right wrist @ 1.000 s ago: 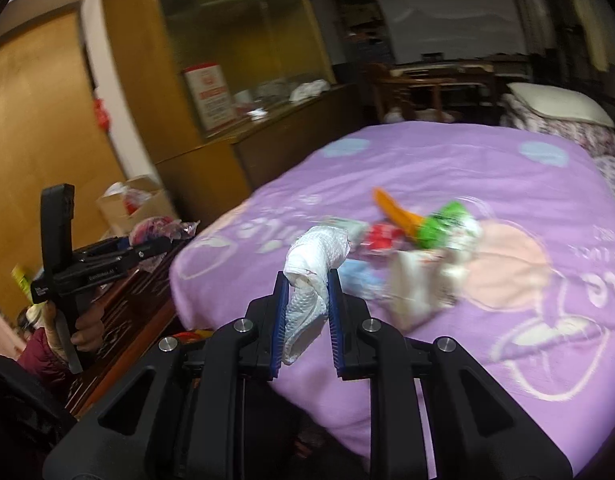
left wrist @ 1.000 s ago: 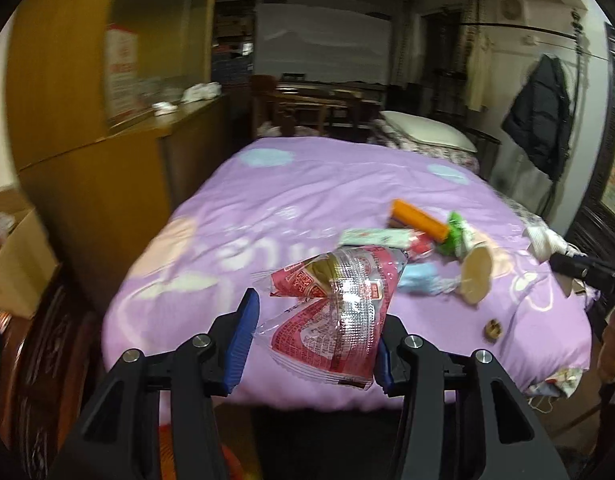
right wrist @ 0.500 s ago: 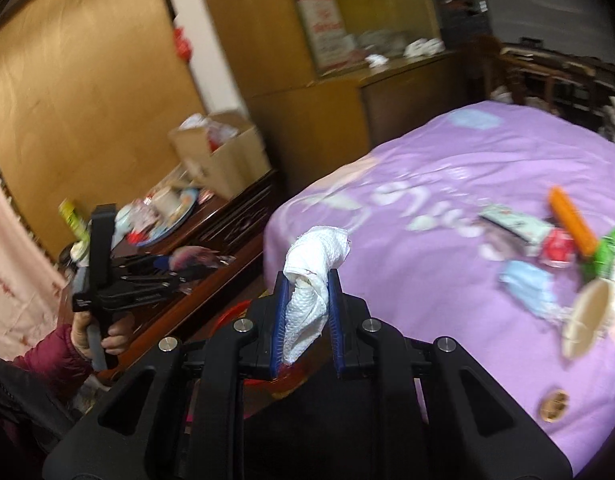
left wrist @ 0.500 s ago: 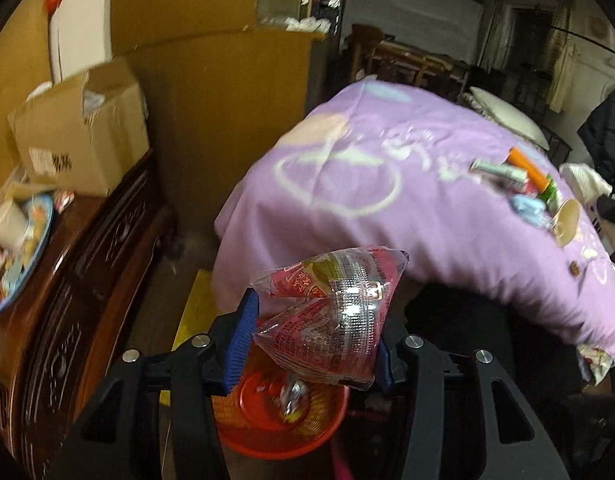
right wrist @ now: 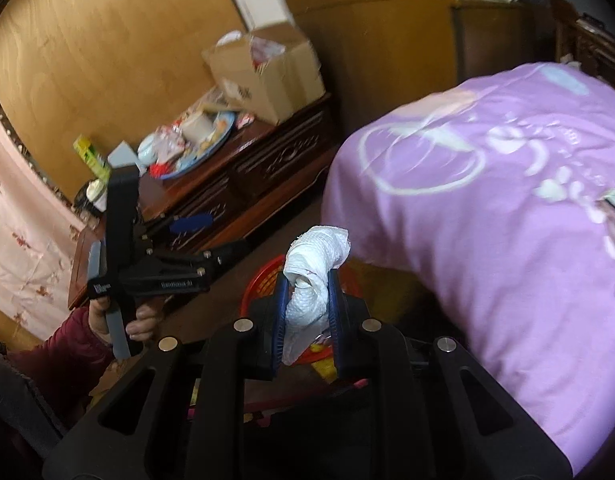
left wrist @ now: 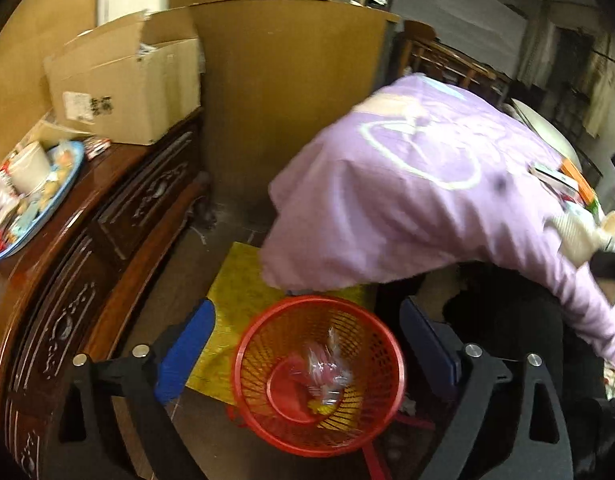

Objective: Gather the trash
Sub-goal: 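Release the wrappers and tissue into the red wastebasket with both tools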

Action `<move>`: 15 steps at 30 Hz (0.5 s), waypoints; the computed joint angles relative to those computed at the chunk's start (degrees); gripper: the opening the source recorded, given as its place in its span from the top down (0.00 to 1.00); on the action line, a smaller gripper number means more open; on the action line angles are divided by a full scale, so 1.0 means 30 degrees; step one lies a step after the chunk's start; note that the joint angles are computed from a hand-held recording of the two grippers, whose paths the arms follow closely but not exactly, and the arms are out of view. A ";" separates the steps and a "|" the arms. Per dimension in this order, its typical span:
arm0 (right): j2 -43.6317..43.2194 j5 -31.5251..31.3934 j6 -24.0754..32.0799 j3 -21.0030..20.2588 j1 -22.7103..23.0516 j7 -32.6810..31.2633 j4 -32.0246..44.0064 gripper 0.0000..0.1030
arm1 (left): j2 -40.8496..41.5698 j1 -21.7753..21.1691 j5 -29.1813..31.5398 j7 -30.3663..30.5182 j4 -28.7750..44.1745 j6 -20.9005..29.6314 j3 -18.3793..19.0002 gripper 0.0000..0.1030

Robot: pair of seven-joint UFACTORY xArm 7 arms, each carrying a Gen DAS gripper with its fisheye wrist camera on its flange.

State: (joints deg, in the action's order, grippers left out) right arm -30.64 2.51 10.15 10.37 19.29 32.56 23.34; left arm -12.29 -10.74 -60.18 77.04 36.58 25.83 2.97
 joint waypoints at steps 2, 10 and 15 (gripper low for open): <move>0.1438 0.0502 -0.0220 -0.0778 0.0958 -0.0701 0.0661 0.80 | 0.0331 0.0106 -0.0310 0.0168 0.0218 -0.0321 0.0116 0.09; 0.6284 0.5140 0.0064 -0.3255 0.4260 -0.5664 0.3726 0.78 | 0.2304 0.1461 -0.0977 0.0143 0.1472 -0.0310 0.0144 0.09; 0.8540 0.8451 0.0980 -0.3276 0.4506 -0.8935 0.5625 0.77 | 0.3435 0.2319 -0.1348 0.0508 0.1964 -0.0875 -0.0326 0.09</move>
State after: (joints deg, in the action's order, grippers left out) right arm -5.02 27.86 13.09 0.54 32.80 5.75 40.22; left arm -1.98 -3.78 -64.23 78.57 42.47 23.20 2.00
